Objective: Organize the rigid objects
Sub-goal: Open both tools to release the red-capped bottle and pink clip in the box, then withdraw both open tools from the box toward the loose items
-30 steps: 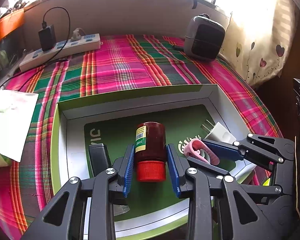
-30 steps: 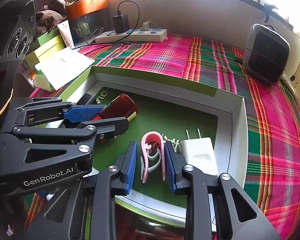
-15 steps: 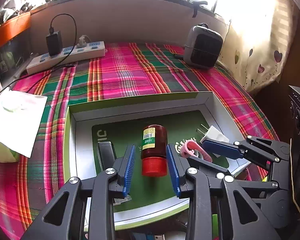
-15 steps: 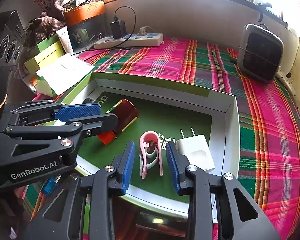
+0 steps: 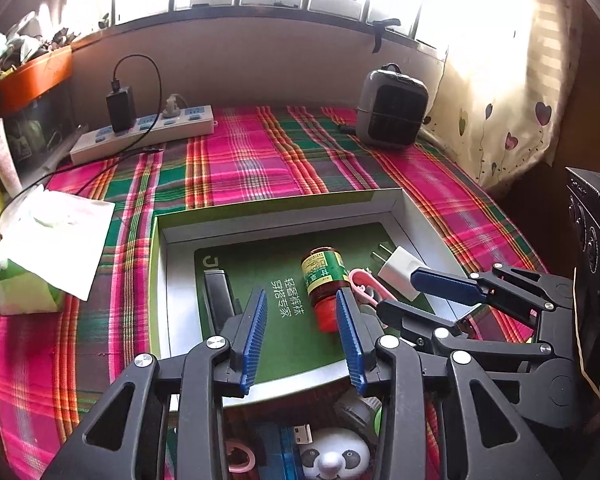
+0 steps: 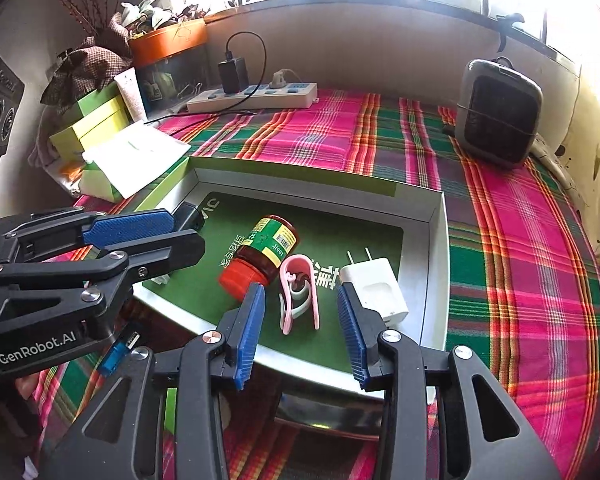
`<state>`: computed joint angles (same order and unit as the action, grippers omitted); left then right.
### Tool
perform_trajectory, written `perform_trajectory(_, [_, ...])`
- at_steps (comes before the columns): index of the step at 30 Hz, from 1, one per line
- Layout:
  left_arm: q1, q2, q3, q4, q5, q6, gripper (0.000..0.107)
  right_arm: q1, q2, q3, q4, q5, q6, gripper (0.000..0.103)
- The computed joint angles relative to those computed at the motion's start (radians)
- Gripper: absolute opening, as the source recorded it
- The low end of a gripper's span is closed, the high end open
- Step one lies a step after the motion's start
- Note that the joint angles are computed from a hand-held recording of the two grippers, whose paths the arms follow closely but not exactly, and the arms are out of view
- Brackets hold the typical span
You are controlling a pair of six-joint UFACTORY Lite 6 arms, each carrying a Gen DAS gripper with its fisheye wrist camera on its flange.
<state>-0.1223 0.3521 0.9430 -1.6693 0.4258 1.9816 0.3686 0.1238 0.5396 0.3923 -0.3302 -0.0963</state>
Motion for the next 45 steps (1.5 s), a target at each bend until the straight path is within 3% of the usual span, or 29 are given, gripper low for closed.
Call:
perform_trajectory(6, [-0.006,-0.095,-0.100,-0.132,-0.030,0.150,0.036,0.017,-0.072,-0.055,0.066,-0.007,-0.042,0.039])
perform_trajectory(12, [0.013,-0.165,-0.176,-0.152,-0.013,0.183,0.039,0.035,-0.162,-0.124,0.127,-0.014,-0.080,0.040])
perform_trajectory(16, [0.052,-0.202,-0.221,-0.131,0.016,0.170,0.039,0.049,-0.242,-0.188,0.190,-0.021,-0.121,0.054])
perform_trajectory(25, [0.221,-0.249,-0.300,-0.067,0.097,0.169,0.044,0.039,-0.417,-0.328,0.346,-0.015,-0.257,0.055])
perform_trajectory(33, [0.396,-0.213,-0.318,0.004,0.182,0.187,0.044,0.014,-0.491,-0.431,0.295,0.002,-0.197,0.055])
perform_trajectory(41, [0.484,-0.122,-0.305,0.040,0.207,0.204,0.044,0.005,-0.378,-0.413,0.079,-0.041,0.023,0.055])
perform_trajectory(45, [0.505,-0.103,-0.298,0.063,0.219,0.197,0.044,-0.001,-0.296,-0.374,0.059,-0.071,0.033,0.055])
